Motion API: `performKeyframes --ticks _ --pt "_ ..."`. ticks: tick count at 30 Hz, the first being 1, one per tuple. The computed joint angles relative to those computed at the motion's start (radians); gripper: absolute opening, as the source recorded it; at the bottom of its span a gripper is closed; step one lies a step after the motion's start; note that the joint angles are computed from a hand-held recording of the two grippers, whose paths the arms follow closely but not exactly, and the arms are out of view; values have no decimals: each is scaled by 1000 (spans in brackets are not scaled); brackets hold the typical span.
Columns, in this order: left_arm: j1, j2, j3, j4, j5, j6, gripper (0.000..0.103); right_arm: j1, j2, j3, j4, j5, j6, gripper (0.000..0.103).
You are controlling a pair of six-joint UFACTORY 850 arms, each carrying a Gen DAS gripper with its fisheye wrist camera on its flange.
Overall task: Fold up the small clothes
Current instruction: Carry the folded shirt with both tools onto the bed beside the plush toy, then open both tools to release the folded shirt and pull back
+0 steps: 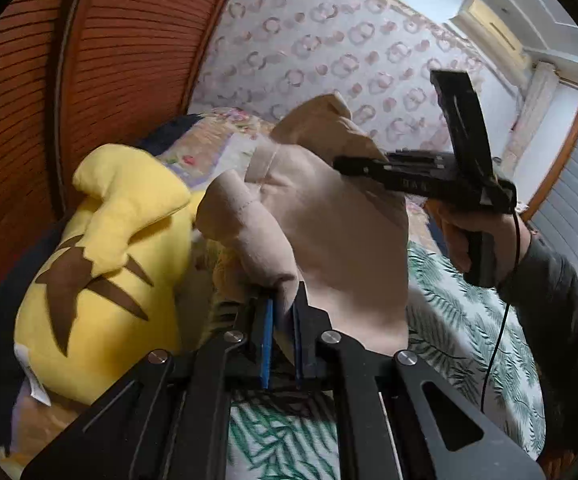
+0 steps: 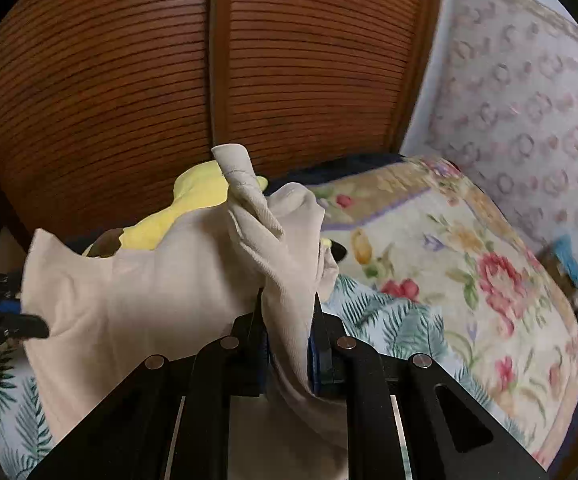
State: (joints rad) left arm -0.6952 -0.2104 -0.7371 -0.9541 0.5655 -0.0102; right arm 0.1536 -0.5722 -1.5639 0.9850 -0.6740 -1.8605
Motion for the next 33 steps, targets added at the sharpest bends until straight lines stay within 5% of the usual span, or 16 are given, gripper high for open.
performKeyframes --ticks 8,13,16,20,24,27,33 --pt "-13 -24 -6 -128 -26 76 9 30 -96 -110 -123 39 173 18" --pt "-38 -19 -14 -252 -4 205 9 13 -74 -93 18 65 158 45" --pt "-46 -12 -12 -297 15 247 11 -39 -48 -54 147 -18 102 51" --pt "-75 2 -11 -379 76 342 29 -64 -32 12 178 -39 80 51" --pt "-109 17 -14 -446 133 445 46 -55 -61 20 153 34 134 51" --pt "-138 26 -22 -478 168 532 80 -51 -78 14 174 44 162 51" --pt "-196 21 -79 -597 229 744 83 -81 13 123 280 39 81 51"
